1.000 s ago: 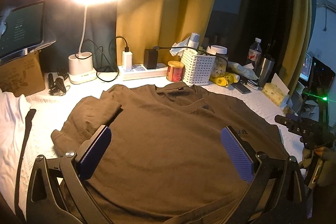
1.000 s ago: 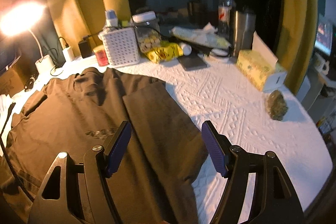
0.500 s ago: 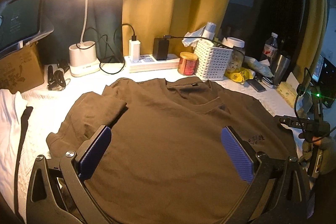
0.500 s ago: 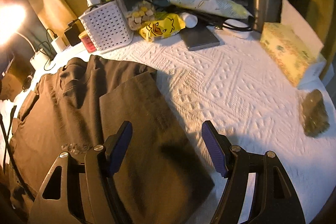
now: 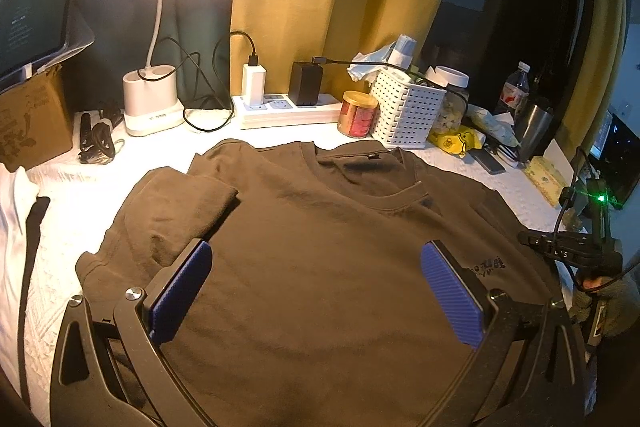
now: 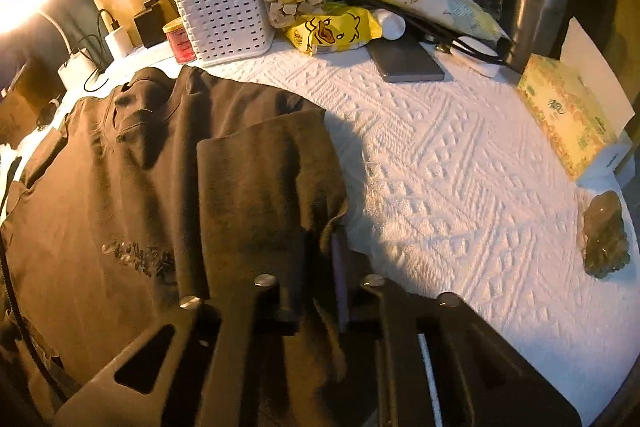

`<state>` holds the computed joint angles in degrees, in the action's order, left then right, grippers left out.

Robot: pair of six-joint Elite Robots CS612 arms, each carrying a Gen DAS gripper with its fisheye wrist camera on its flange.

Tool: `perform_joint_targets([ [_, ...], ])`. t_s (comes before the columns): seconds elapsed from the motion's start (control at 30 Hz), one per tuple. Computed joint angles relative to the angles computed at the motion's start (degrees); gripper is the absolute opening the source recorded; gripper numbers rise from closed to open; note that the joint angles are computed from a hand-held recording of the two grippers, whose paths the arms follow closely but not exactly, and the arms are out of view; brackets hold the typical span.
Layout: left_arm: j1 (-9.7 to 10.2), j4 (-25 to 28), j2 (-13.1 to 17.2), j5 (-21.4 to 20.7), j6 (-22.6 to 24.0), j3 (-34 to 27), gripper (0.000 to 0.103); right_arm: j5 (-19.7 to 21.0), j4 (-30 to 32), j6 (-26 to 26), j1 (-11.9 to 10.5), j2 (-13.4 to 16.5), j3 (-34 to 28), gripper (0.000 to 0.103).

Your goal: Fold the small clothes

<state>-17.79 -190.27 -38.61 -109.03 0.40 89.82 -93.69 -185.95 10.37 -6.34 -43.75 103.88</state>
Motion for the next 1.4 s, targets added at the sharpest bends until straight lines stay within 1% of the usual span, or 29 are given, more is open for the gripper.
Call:
perform_joint_targets([
  [0.07, 0.26, -0.2, 0.0, -0.4, -0.1, 0.0, 0.102, -0.8, -1.4, 0.7, 0.3, -0.3, 0.4, 0.009],
  [0.17, 0.7, -0.8, 0.0, -0.9, -0.2, 0.0, 0.102, -2.6, -5.0, 1.3, 0.9, -1.0, 1.2, 0.009],
  [0.33, 1.58, -1.4, 0.1, -2.2, -0.5, 0.1, 0.102, -4.5, -8.4, 0.6, 2.1, -2.5, 1.9, 0.009],
  [0.5, 2.55, -1.8, 0.2, -3.7, -0.4, -0.1, 0.102, -4.5, -8.8, -0.6, 3.8, -3.0, 1.2, 0.009],
  [0.7, 3.5, -2.5, 0.2, -3.6, 0.6, 0.2, 0.102, -4.2, -6.6, -0.6, 5.6, -2.2, -0.6, 0.009],
  [0.97, 4.4, -1.9, 0.4, -3.9, 0.8, 0.4, 0.102, -0.4, -0.6, -0.9, 7.2, -0.2, -3.0, 0.009],
  [1.03, 4.39, -1.8, 0.4, -3.9, 0.9, 0.5, 0.102, 1.3, 1.1, -0.8, 7.2, 0.1, -3.2, 0.009],
  [1.13, 4.23, -2.0, 0.2, -3.7, 1.1, 1.0, 0.102, 4.0, 1.5, 0.0, 7.1, 0.3, -3.1, 0.009],
  [1.2, 4.04, -2.2, 0.1, -3.4, 1.0, 1.2, 0.102, 6.9, 1.5, -0.4, 6.9, 0.4, -2.8, 0.009],
  [1.23, 3.95, -2.1, 0.1, -3.3, 1.0, 1.3, 0.102, 7.7, 1.2, -0.7, 6.9, 0.3, -2.5, 0.012],
  [1.27, 3.84, -2.1, 0.0, -3.1, 1.0, 1.5, 0.102, 8.3, 0.7, -1.4, 7.0, 0.3, -2.3, 0.024],
  [1.33, 3.56, -2.1, -0.3, -3.0, 1.2, 1.8, 0.102, 9.1, -0.2, -3.0, 7.1, 0.0, -1.6, 0.04],
  [1.4, 3.3, -2.3, -0.5, -2.7, 1.5, 2.3, 0.102, 9.3, -1.5, -3.6, 7.2, -0.6, -0.6, 0.04],
])
